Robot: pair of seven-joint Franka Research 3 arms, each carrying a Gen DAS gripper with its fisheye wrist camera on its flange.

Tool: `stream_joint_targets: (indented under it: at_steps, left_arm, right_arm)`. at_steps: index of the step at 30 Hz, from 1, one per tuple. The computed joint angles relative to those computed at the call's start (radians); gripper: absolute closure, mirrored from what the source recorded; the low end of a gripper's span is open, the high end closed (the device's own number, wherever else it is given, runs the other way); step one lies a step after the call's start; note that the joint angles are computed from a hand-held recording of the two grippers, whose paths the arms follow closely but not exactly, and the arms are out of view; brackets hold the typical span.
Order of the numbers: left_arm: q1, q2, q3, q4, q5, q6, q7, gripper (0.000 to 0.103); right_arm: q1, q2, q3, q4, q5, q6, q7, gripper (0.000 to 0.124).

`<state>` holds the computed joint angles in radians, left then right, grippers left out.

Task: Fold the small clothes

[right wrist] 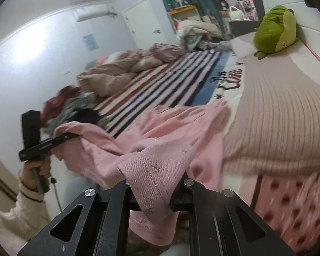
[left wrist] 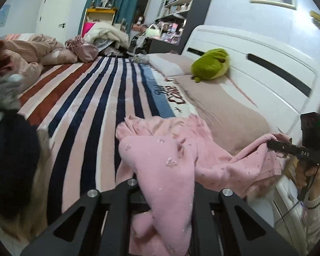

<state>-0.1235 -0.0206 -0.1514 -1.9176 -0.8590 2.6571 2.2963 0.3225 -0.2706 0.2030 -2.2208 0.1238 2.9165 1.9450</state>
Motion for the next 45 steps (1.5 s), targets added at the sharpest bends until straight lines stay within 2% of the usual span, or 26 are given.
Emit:
stream_joint_targets:
  at_steps: [3,7,10,13,15,17,18,19,20,21,22,24,26,27,28,29,30,31,32,34,35,36,38,41,45]
  left_arm:
    - [-0.003,0.188,-0.012,0.191,0.256,-0.012,-0.238,0.094]
    - [-0.014,0.451,-0.011,0.489,0.450,-0.149,-0.431,0.093]
    - [-0.014,0.575,-0.027,0.629,0.526,-0.211,-0.482,0.091]
    - [0.013,0.637,-0.073,0.706,0.557,-0.266,-0.477,0.087]
    - [0.049,0.620,-0.117,0.686,0.560,-0.275,-0.437,0.081]
    - [0.091,0.575,-0.155,0.638,0.539,-0.269,-0.394,0.067]
    - [0.126,0.534,-0.185,0.592,0.497,-0.260,-0.345,0.058]
    - [0.154,0.493,-0.204,0.549,0.461,-0.255,-0.294,0.054]
    - [0.160,0.460,-0.205,0.515,0.446,-0.241,-0.264,0.049]
    - [0.165,0.401,-0.199,0.451,0.435,-0.195,-0.227,0.044]
    - [0.166,0.361,-0.192,0.414,0.425,-0.166,-0.201,0.043]
    - [0.169,0.316,-0.182,0.387,0.382,-0.158,-0.166,0.038]
    - [0.183,0.263,-0.181,0.349,0.292,-0.159,-0.104,0.038]
    - [0.186,0.239,-0.181,0.330,0.250,-0.167,-0.064,0.038]
    - [0.186,0.214,-0.180,0.307,0.213,-0.186,-0.017,0.038]
    - [0.181,0.195,-0.176,0.286,0.190,-0.202,0.020,0.038]
    - [0.170,0.176,-0.170,0.258,0.180,-0.216,0.051,0.038]
    - [0.154,0.171,-0.161,0.244,0.188,-0.222,0.057,0.038]
    - [0.136,0.169,-0.152,0.229,0.204,-0.230,0.055,0.038]
    - [0.107,0.175,-0.132,0.207,0.216,-0.260,0.055,0.049]
    - [0.096,0.180,-0.122,0.201,0.219,-0.279,0.055,0.066]
    - [0.086,0.186,-0.115,0.197,0.227,-0.302,0.048,0.079]
    - [0.071,0.186,-0.104,0.172,0.252,-0.314,0.045,0.082]
    - [0.052,0.193,-0.095,0.157,0.283,-0.290,0.026,0.084]
    - [0.044,0.213,-0.095,0.170,0.314,-0.260,-0.010,0.084]
  right_arm:
    - [-0.042,0.145,-0.020,0.158,-0.058,-0.096,0.017,0.117]
    - [-0.028,0.352,-0.084,0.373,-0.103,-0.243,0.015,0.117]
    - [-0.003,0.470,-0.131,0.495,-0.152,-0.331,0.016,0.116]
    - [-0.002,0.525,-0.149,0.539,-0.118,-0.363,-0.026,0.114]
    - [-0.001,0.533,-0.152,0.542,-0.089,-0.381,-0.052,0.112]
    - [0.004,0.514,-0.154,0.528,-0.084,-0.387,-0.085,0.105]
    - [0.008,0.496,-0.154,0.518,-0.083,-0.398,-0.093,0.092]
    - [0.018,0.463,-0.160,0.496,-0.112,-0.400,-0.088,0.075]
    - [0.033,0.430,-0.169,0.470,-0.171,-0.387,-0.064,0.066]
    - [0.046,0.398,-0.179,0.446,-0.249,-0.375,-0.025,0.056]
    - [0.055,0.361,-0.183,0.424,-0.334,-0.379,0.022,0.056]
    - [0.054,0.302,-0.169,0.398,-0.435,-0.411,0.092,0.056]
    - [0.040,0.241,-0.142,0.345,-0.437,-0.365,0.103,0.057]
    - [0.035,0.219,-0.129,0.322,-0.412,-0.338,0.091,0.064]
    - [0.034,0.196,-0.116,0.291,-0.366,-0.302,0.065,0.082]
    - [0.033,0.189,-0.105,0.280,-0.331,-0.286,0.045,0.092]
    - [0.035,0.185,-0.095,0.267,-0.290,-0.272,0.023,0.109]
    - [0.042,0.188,-0.089,0.259,-0.231,-0.261,-0.015,0.117]
    - [0.051,0.202,-0.086,0.257,-0.158,-0.255,-0.066,0.117]
    - [0.059,0.234,-0.076,0.259,-0.092,-0.260,-0.106,0.117]
    - [0.062,0.252,-0.072,0.260,-0.075,-0.267,-0.112,0.118]
    - [0.064,0.262,-0.071,0.255,-0.046,-0.266,-0.126,0.118]
    - [0.069,0.284,-0.071,0.249,0.020,-0.273,-0.152,0.118]
    - [0.073,0.307,-0.077,0.248,-0.019,-0.290,-0.115,0.118]
    - [0.071,0.312,-0.084,0.234,0.007,-0.277,-0.119,0.122]
